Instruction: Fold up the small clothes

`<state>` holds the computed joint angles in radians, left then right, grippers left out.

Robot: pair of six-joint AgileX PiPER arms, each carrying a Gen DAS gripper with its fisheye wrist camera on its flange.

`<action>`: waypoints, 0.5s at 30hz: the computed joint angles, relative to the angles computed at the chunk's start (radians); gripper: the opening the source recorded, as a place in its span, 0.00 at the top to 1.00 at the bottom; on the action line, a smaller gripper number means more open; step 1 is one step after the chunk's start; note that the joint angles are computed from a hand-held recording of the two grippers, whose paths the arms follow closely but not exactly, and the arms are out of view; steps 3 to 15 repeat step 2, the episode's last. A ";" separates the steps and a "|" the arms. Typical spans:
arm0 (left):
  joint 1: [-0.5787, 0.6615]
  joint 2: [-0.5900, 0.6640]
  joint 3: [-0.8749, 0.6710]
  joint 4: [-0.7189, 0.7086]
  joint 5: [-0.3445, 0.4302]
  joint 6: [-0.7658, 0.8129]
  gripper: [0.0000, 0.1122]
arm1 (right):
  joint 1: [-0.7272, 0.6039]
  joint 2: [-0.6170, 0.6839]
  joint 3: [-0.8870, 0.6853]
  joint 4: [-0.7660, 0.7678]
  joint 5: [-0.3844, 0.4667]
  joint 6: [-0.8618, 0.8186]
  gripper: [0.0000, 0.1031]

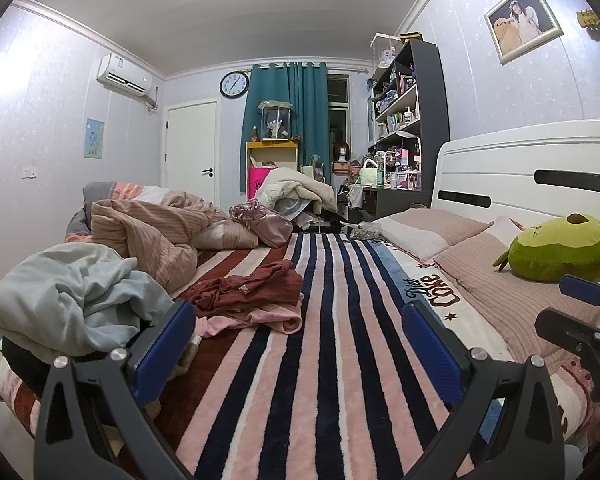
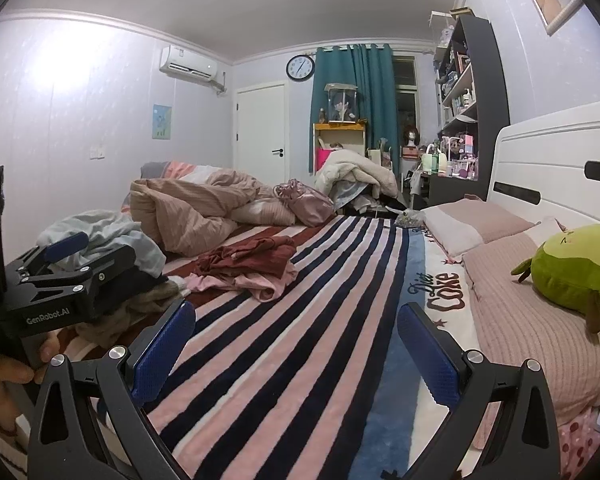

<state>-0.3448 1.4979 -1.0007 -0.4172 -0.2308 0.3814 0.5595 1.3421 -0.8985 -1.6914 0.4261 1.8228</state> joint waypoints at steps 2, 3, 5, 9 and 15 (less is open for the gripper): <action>-0.002 0.003 -0.006 -0.004 0.006 0.004 0.09 | 0.001 0.000 0.000 0.002 0.001 -0.002 0.02; -0.002 0.003 -0.006 -0.004 0.006 0.004 0.09 | 0.001 0.000 0.000 0.002 0.001 -0.002 0.02; -0.002 0.003 -0.006 -0.004 0.006 0.004 0.09 | 0.001 0.000 0.000 0.002 0.001 -0.002 0.02; -0.002 0.003 -0.006 -0.004 0.006 0.004 0.09 | 0.001 0.000 0.000 0.002 0.001 -0.002 0.02; -0.002 0.003 -0.006 -0.004 0.006 0.004 0.09 | 0.001 0.000 0.000 0.002 0.001 -0.002 0.02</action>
